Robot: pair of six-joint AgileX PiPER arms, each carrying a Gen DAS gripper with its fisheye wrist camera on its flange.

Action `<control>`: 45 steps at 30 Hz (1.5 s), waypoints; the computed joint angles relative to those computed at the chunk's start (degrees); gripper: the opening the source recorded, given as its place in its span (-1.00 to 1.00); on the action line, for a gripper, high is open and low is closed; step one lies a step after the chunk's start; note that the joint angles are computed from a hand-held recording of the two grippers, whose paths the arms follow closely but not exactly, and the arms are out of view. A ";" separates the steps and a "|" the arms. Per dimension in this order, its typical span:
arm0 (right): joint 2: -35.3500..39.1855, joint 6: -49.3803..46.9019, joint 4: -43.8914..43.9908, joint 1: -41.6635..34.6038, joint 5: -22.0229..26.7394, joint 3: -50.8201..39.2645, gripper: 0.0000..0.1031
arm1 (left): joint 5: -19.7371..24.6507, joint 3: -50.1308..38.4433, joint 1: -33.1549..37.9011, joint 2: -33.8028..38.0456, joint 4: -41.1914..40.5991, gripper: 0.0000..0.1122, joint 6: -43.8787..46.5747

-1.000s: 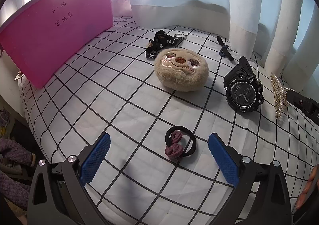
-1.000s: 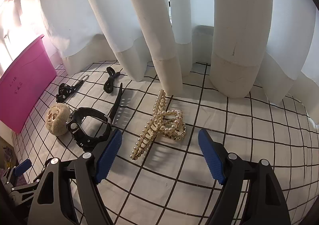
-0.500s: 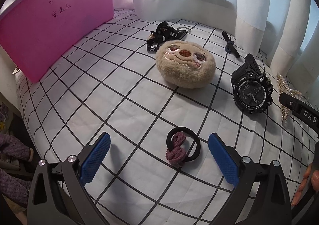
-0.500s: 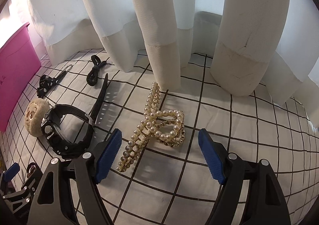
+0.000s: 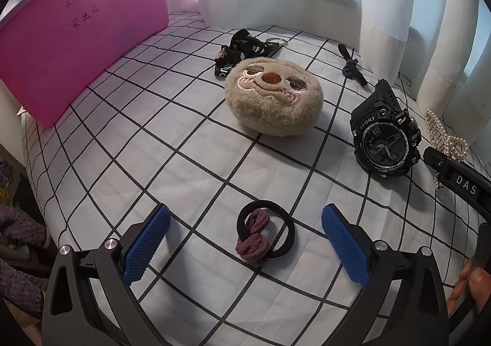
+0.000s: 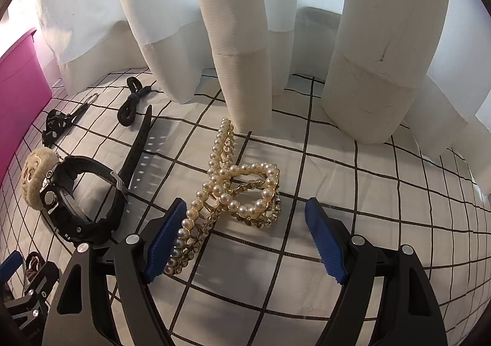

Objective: Organize jewelry
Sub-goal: 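Move the left tool to the black hair tie while the right tool approaches the pearl claw clip, then close the left tool on the hair tie while the right tool closes on the pearl clip, then carry the hair tie in the left tool and the pearl clip in the right tool over the tub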

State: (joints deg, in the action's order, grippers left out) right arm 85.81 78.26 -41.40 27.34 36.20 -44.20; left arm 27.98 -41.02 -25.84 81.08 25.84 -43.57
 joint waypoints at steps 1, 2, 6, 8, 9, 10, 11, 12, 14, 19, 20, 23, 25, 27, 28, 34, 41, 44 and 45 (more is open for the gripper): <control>0.40 0.21 -0.32 -0.07 -0.20 -0.19 0.46 | -0.07 -0.06 -0.32 0.19 0.88 0.74 -1.26; 0.80 0.32 -0.61 -0.19 -0.35 -0.42 0.46 | -0.12 -0.01 -0.72 0.29 2.02 0.74 -2.85; 2.31 1.79 -2.20 -0.18 -0.86 -1.06 0.46 | -0.42 1.65 -2.79 -0.78 6.90 0.73 -9.27; 2.31 2.32 -2.60 -0.14 -1.41 -0.94 0.45 | -0.53 2.44 -3.30 -1.52 7.79 0.72 -10.52; 2.44 2.57 -2.83 -0.12 -1.60 -0.95 0.45 | -0.25 2.39 -3.45 -1.60 7.81 0.70 -10.83; 2.29 3.04 -3.08 0.09 -1.67 -0.73 0.44 | 0.02 2.12 -3.45 -1.54 7.37 0.69 -10.48; 1.93 3.21 -3.12 0.18 -1.73 -0.37 0.44 | 0.13 1.85 -3.39 -1.58 6.53 0.65 -9.39; 1.85 3.34 -3.17 0.25 -1.81 -0.27 0.43 | 0.22 1.69 -3.56 -1.68 6.17 0.58 -8.62; 0.74 4.47 -3.77 1.25 -1.31 0.70 0.32 | 0.29 1.63 -4.12 -2.09 5.55 0.45 -7.44; -0.08 5.33 -4.23 2.22 -0.67 1.16 0.02 | 0.55 2.28 -5.68 -3.42 6.75 0.11 -9.24; -0.23 5.13 -4.21 2.23 -0.64 1.25 0.01 | 0.67 2.46 -5.91 -3.76 7.06 0.02 -9.72; -1.31 6.21 -4.67 2.46 -0.73 2.19 -0.11 | 0.36 3.00 -5.93 -4.72 7.23 -0.46 -10.05; -2.55 6.33 -4.55 1.77 -2.17 3.29 -0.14 | -0.51 3.58 -4.88 -5.35 6.12 -0.70 -9.22; -3.42 5.99 -4.38 1.14 -3.18 4.10 -0.14 | -1.60 4.15 -3.46 -6.13 3.43 -0.72 -6.30; -3.88 6.20 -4.44 0.95 -3.77 4.59 -0.14 | -1.56 4.27 -3.32 -6.23 3.63 -0.72 -6.44; -8.34 6.72 -4.29 0.35 -4.81 7.98 -0.14 | -2.56 6.18 -1.93 -9.13 2.36 -0.72 -5.56; -13.58 5.69 -2.06 1.05 -5.06 11.05 -0.14 | -1.75 6.08 -2.02 -10.67 -0.99 -0.72 -1.85; -16.90 2.96 1.44 0.95 -4.43 12.46 -0.14 | 0.06 5.22 -2.94 -10.50 -2.58 -0.72 -0.39; -18.29 1.54 2.93 0.85 -3.96 12.89 -0.14 | 1.11 4.68 -3.47 -10.50 -2.93 -0.72 -0.12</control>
